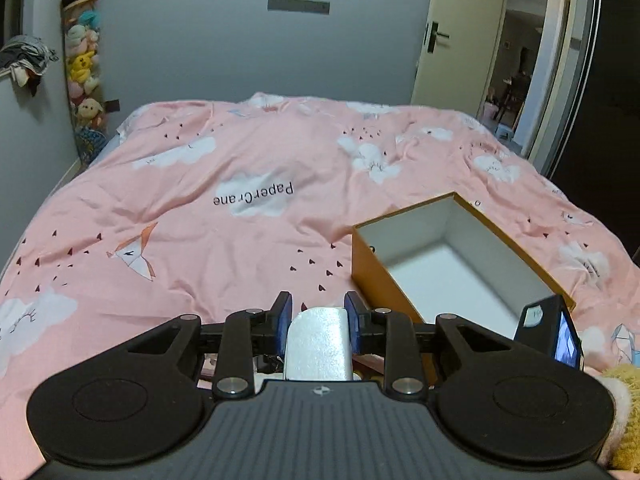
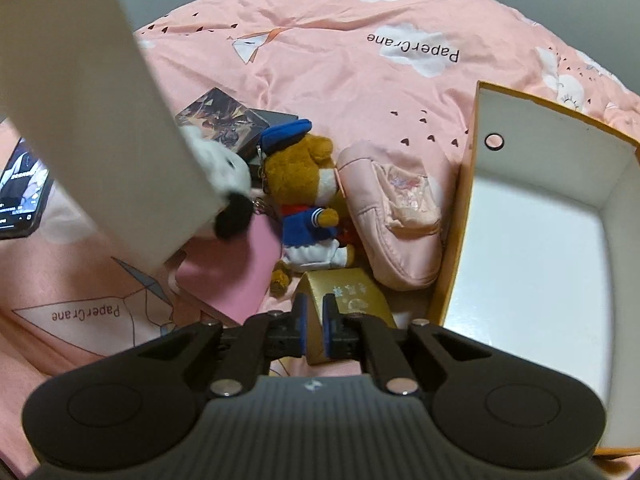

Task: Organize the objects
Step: 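Lift the gold block with the right tool while the left tool lifts the white box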

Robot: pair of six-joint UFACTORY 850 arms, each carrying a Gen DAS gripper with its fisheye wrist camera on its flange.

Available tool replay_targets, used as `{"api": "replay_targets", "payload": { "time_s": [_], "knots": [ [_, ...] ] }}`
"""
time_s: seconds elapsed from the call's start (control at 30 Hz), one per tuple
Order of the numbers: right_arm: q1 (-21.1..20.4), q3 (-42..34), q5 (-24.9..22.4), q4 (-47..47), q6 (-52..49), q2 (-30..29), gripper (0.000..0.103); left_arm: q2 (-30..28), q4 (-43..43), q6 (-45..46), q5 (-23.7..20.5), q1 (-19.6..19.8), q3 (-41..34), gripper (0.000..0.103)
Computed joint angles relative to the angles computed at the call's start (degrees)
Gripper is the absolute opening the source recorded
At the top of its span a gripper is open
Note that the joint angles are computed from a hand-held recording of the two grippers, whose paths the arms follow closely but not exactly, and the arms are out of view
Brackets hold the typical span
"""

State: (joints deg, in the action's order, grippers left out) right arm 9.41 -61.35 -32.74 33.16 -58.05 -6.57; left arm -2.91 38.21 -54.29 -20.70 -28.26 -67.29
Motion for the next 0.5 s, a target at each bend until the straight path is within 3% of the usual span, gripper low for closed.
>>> {"api": "replay_targets", "payload": {
  "time_s": [0.17, 0.27, 0.37, 0.5],
  "knots": [
    [1.8, 0.06, 1.32, -4.83, 2.21, -0.82, 0.011, -3.82, -3.09, 0.55, 2.5, 1.71, -0.82, 0.032],
    [4.11, 1.04, 4.58, -12.14, 4.5, -0.54, 0.027, -4.76, -6.08, 2.24, 2.38, 2.81, -0.43, 0.031],
    [6.53, 2.12, 7.9, -22.31, 9.0, -0.62, 0.04, -5.3, -1.43, -1.34, -0.76, 3.03, -0.32, 0.022],
    [8.67, 2.67, 10.35, -36.27, 18.18, -1.73, 0.048, -5.5, -0.53, 1.59, -3.99, 3.93, -0.2, 0.023]
  ]
}}
